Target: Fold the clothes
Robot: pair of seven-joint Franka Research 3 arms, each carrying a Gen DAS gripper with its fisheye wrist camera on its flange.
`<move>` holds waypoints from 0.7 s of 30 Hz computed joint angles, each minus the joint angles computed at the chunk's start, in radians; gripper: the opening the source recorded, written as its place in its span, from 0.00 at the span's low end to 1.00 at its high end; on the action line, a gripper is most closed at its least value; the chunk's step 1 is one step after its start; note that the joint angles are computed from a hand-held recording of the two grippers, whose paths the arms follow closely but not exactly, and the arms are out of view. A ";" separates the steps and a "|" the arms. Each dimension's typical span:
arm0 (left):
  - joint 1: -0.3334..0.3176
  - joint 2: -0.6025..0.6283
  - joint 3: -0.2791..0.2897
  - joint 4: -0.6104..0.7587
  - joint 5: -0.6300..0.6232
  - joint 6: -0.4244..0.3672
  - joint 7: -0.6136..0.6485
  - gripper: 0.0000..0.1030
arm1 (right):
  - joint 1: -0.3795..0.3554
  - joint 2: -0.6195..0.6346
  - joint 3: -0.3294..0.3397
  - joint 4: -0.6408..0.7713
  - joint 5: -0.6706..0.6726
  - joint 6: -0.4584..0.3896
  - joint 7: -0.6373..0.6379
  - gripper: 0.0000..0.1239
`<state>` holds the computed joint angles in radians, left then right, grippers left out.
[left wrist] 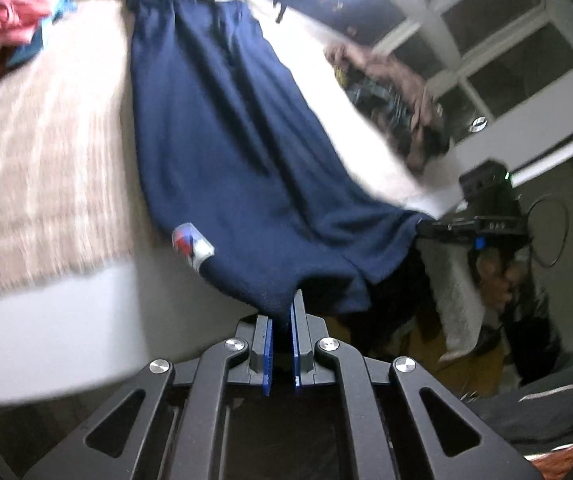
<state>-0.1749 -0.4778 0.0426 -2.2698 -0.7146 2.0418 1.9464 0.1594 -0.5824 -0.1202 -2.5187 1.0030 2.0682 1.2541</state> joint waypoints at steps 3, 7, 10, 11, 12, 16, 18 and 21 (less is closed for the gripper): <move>0.019 0.096 0.021 0.110 0.004 0.006 0.032 0.06 | 0.015 0.108 -0.021 0.107 0.058 0.015 -0.041 0.04; 0.062 0.298 -0.016 0.301 0.021 0.051 0.041 0.06 | 0.007 0.338 -0.013 0.330 0.070 0.017 -0.081 0.04; 0.098 0.477 -0.069 0.460 0.141 0.093 -0.034 0.11 | -0.019 0.577 0.024 0.577 0.028 0.007 -0.054 0.08; 0.107 0.540 -0.084 0.524 0.197 0.072 -0.095 0.10 | -0.031 0.651 0.036 0.663 -0.014 -0.005 -0.017 0.12; 0.112 0.607 -0.097 0.595 0.253 0.046 -0.157 0.10 | -0.044 0.714 0.043 0.741 -0.067 -0.024 0.038 0.20; 0.166 0.617 -0.143 0.628 0.243 0.030 -0.150 0.18 | -0.093 0.763 0.089 0.831 -0.096 -0.022 0.004 0.33; 0.189 0.580 -0.162 0.598 0.231 0.043 -0.117 0.38 | -0.098 0.747 0.110 0.825 -0.140 -0.009 -0.038 0.34; 0.196 0.560 -0.172 0.592 0.241 0.080 -0.079 0.50 | -0.098 0.726 0.133 0.798 -0.137 -0.017 -0.128 0.34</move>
